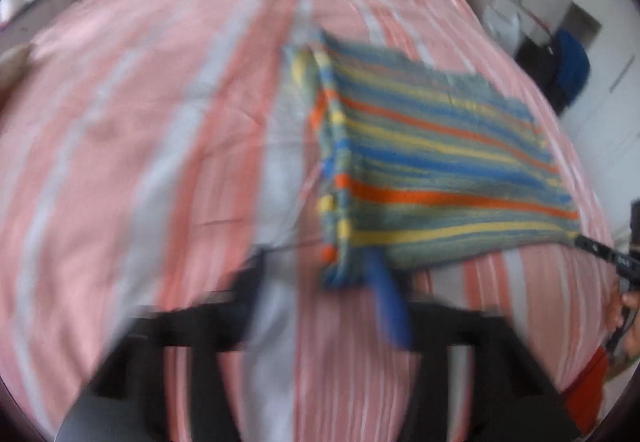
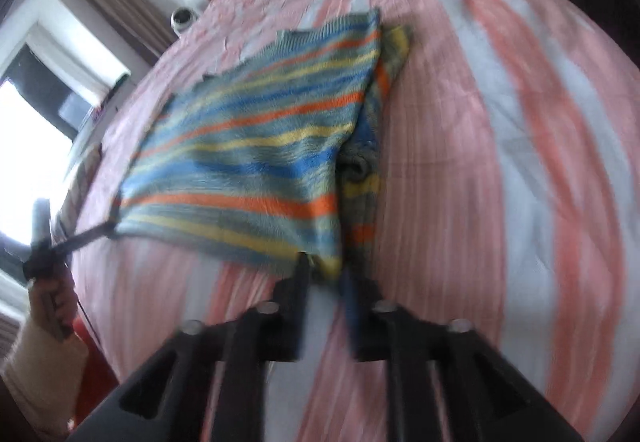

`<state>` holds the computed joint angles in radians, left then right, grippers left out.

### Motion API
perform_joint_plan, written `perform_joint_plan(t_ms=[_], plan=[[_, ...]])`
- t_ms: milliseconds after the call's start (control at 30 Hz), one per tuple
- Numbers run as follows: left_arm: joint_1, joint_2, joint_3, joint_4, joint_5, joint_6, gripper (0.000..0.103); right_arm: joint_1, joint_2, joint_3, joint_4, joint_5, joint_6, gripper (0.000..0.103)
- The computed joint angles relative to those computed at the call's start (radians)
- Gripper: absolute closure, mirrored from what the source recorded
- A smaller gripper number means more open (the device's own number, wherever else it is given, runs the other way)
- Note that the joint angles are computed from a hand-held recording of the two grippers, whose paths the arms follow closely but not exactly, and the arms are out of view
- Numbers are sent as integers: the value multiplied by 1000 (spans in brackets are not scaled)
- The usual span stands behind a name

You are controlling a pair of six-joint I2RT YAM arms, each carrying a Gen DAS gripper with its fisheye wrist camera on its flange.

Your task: Fold small clothes

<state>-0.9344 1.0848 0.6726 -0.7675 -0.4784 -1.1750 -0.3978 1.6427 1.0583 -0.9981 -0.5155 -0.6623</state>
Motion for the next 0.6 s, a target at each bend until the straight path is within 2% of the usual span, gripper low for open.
perform_joint_plan(t_ms=[67,133,200,233,267,300,333,367,400,433,500,600], plan=[[-167,25,58,-154,-167,-174,10,-44,-135,-52,10,4,-54,65],[-269,114,108,-260,-247,-309,6,-71,-230,-94,-7,-29,-110,59],[-314,216,105,-285,-267,-420,5,-103,-267,-136,-16,-63,-127,47],[-335,280,96,-292,-274,-488,5,-120,-284,-183,9,-73,-114,45],[-320,320,75,-262,-277,-492,5,-144,-303,-239,59,-63,-121,44],[-352,391,38,-234,-277,-553,2,-179,-332,-322,146,-45,-150,44],[-394,435,12,-211,-308,-614,1,-215,-342,-387,219,-81,-187,44],[-450,480,0,-222,-361,-723,1,-287,-354,-431,242,-161,-262,44],[-455,489,1,-233,-376,-755,1,-347,-362,-456,246,-220,-316,44],[-432,476,6,-224,-360,-714,1,-358,-371,-465,250,-229,-320,43],[-430,465,4,-225,-358,-706,1,-314,-387,-465,255,-195,-301,31],[-433,444,-7,-216,-362,-705,1,-327,-396,-480,251,-207,-345,30]])
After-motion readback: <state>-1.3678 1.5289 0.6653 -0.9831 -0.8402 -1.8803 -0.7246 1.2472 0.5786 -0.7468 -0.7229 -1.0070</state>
